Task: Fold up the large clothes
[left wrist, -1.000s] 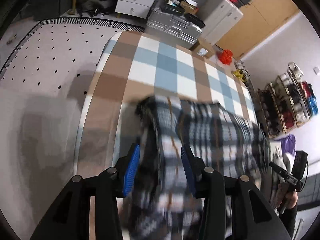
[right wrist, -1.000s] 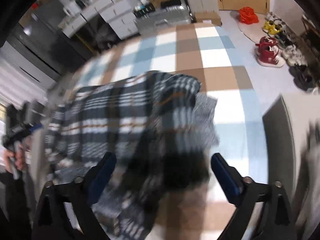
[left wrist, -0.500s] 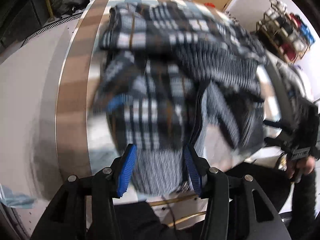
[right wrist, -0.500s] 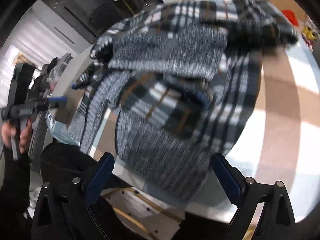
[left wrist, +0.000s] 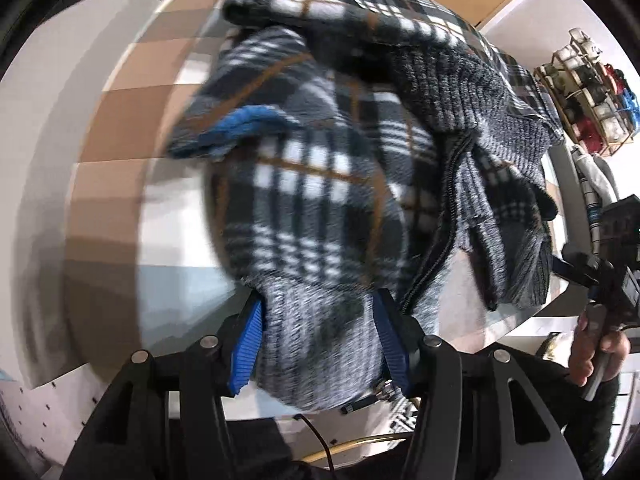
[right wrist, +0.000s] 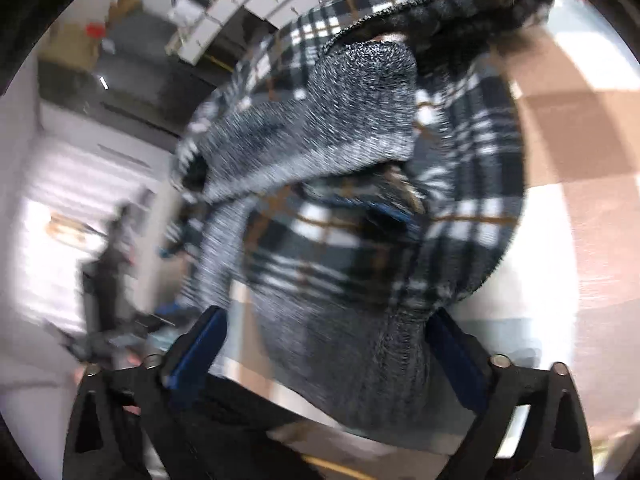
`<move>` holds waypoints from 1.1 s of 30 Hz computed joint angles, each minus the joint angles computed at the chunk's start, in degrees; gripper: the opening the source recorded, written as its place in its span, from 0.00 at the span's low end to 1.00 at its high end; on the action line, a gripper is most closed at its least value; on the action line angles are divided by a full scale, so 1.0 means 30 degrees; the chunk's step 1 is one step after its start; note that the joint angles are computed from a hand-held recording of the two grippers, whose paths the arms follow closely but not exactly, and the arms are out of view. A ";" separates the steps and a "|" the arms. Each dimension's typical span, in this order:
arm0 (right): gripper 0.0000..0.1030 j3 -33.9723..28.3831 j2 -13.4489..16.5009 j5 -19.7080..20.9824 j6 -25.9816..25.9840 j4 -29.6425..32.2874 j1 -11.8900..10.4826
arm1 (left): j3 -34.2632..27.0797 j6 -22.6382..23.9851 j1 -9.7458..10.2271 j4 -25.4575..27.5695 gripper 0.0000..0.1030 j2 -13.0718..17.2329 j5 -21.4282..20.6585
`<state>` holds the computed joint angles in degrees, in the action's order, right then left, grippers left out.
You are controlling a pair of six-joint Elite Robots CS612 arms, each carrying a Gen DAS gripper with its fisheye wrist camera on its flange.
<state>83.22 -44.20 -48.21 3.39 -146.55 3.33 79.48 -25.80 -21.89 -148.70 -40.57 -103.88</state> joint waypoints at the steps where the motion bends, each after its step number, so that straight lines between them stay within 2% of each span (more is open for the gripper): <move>1: 0.66 -0.0071 0.0207 0.0710 0.0551 -0.0255 -0.0091 | -0.0121 -0.0175 0.0064 -0.0430 0.48 0.0161 -0.0402; 2: 0.58 -0.0127 0.0485 0.1415 0.1365 -0.0846 -0.0195 | -0.0186 -0.0421 0.0175 -0.0885 0.48 0.0315 -0.1165; 4: 0.29 -0.0121 0.0855 0.2382 0.2490 -0.1854 -0.0385 | -0.0447 -0.1399 0.0468 -0.2223 0.48 0.0760 -0.2731; 5: 0.23 -0.0056 0.0988 0.2728 0.3080 -0.2465 -0.0501 | -0.0681 -0.2280 0.0717 -0.3312 0.45 0.1167 -0.4055; 6: 0.16 -0.0032 0.1037 0.2976 0.3542 -0.2930 -0.0582 | -0.0864 -0.3306 0.0921 -0.4314 0.37 0.1489 -0.4780; 7: 0.14 0.0095 0.1132 0.3384 0.4209 -0.4134 -0.0701 | -0.0979 -0.3662 0.1024 -0.4642 0.14 0.1620 -0.4978; 8: 0.13 0.0254 0.1108 0.3389 0.4553 -0.5302 -0.0765 | -0.1212 -0.4169 0.1193 -0.5360 0.09 0.1888 -0.5558; 9: 0.12 0.0418 0.1112 0.3455 0.4996 -0.6700 -0.0813 | -0.1411 -0.4734 0.1361 -0.6364 0.09 0.2152 -0.6176; 12: 0.11 0.0653 0.1206 0.3783 0.6840 -1.0167 -0.1006 | -0.1522 -0.6282 0.1618 -0.8947 0.07 0.2417 -0.6716; 16: 0.11 0.1044 0.1109 0.3505 0.8316 -1.2534 -0.1243 | -0.1173 -0.8477 0.1675 -1.1892 0.06 0.2403 -0.6889; 18: 0.10 0.1379 0.0971 0.3129 0.8744 -1.3166 -0.1297 | -0.0812 -0.8716 0.1674 -1.2248 0.06 0.2176 -0.6798; 22: 0.10 0.2189 0.0721 0.3203 0.9934 -1.4448 -0.1778 | 0.0010 -0.9044 0.1586 -1.2971 0.06 0.1818 -0.7484; 25: 0.10 0.2770 0.0415 0.3194 1.0096 -1.4246 -0.2131 | 0.0591 -0.9200 0.1764 -1.3142 0.06 0.1465 -0.8048; 26: 0.10 0.2995 0.0201 0.3098 0.9873 -1.3549 -0.2207 | 0.0616 -0.9208 0.1775 -1.3130 0.05 0.1469 -0.8225; 27: 0.10 0.3133 -0.0078 0.3039 0.9138 -1.2052 -0.2252 | 0.0744 -0.8966 0.1737 -1.2670 0.05 0.1331 -0.7785; 30: 0.11 0.3543 -0.0988 0.0413 0.7395 -0.8997 -0.2156 | 0.0636 -0.8558 0.1821 -1.1164 0.05 0.1297 -0.7059; 32: 0.11 0.3240 -0.1198 -0.0623 0.6007 -0.6345 -0.2041 | 0.0839 -0.8145 0.1792 -0.9524 0.05 0.1041 -0.6468; 33: 0.12 0.3194 -0.1285 -0.0968 0.5749 -0.5643 -0.2021 | 0.0845 -0.7754 0.1745 -0.8980 0.05 0.0989 -0.6418</move>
<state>92.80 -48.05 -51.12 20.64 -163.48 -2.73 82.01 -49.06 -16.66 -175.63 -37.61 -123.14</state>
